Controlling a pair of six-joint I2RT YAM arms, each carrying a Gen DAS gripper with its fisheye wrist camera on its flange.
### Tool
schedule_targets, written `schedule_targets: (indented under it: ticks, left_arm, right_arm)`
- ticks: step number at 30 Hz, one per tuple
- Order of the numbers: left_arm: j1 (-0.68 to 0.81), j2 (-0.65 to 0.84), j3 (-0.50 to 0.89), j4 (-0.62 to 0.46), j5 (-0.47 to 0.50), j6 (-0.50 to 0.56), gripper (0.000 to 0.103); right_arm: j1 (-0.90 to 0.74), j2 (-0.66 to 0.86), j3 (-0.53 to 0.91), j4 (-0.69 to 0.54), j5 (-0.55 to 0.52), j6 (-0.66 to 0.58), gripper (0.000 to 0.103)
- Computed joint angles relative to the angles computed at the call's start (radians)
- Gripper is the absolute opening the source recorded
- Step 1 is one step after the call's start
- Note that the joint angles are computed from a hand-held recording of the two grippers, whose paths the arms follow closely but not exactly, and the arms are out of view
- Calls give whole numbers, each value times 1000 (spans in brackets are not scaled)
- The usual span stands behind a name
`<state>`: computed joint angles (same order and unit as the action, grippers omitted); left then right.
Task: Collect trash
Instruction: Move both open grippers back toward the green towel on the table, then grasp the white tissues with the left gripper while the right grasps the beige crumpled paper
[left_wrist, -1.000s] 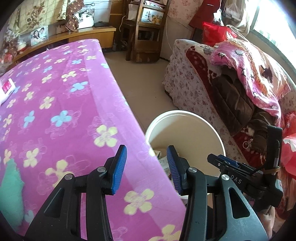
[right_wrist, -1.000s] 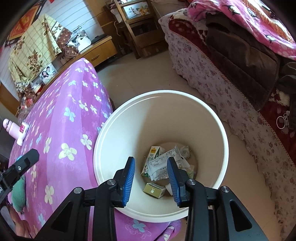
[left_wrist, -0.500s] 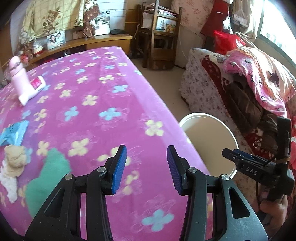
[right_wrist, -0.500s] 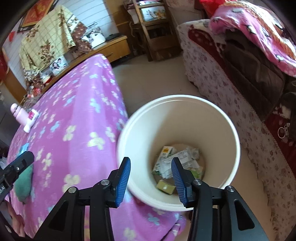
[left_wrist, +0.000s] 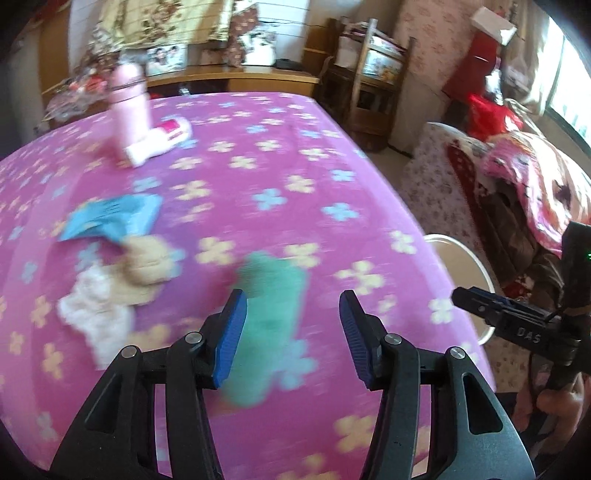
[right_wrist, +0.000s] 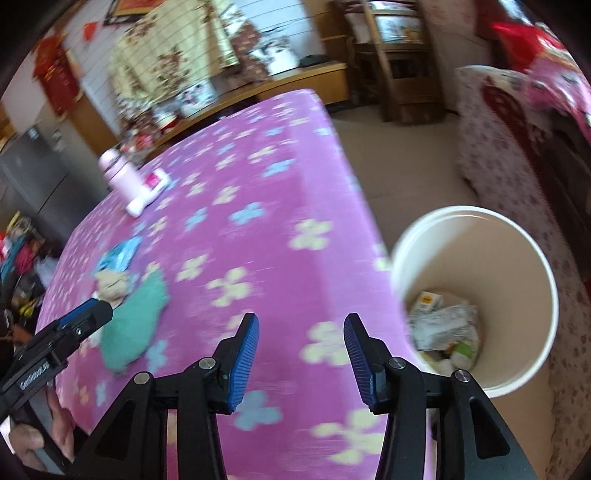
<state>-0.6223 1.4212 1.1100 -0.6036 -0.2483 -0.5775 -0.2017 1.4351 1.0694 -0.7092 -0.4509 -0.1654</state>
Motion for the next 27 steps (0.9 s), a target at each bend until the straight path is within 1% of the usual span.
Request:
schedule_targets:
  ticks: [6,7,9,10,13,15,17,20,21,22,24,25,26,27]
  left_arm:
    - [182,-182,-159,-47,43,72,51]
    - [221,-201,-179,-50,54,90,53]
    - [305,-219,-214,-44,84,133,62]
    - [338,-226,-232,-29,102,155,62]
    - [402,-212,-264,32,129,233,64]
    - [435,-171,-266,71,145,282,64]
    - [459,-131,-263,100,165,316,64]
    - [477,-64,-253,134,161,370,64]
    - [486,-56,-257,149,185,386,63]
    - [492,-58,-263,156,205,392,60]
    - [514,-70,-273,160,266,404,37]
    - [526,-76,-274,151,290,409,30]
    - [528,-77,-267,134,282,408,14]
    - [539,-80,-264,115,282,415,13]
  right_arm:
    - [183,10,9,9,17,77,47]
    - [207,14,15,12,22,88,47]
    - [257,27,35,15,31,111,47]
    - [287,35,48,18,35,125,47]
    - [360,55,82,30,46,159,50]
    - [405,68,107,39,55,174,58]
    - [461,92,140,49,69,184,59]
    - [519,145,201,35,79,195,59]
    - [535,168,224,32,79,202,59]
    - [553,192,247,31,79,209,59]
    - [580,227,279,27,82,216,59]
    - [600,255,302,26,86,221,59]
    - [618,281,324,25,88,226,59]
    - [637,314,351,25,91,233,59]
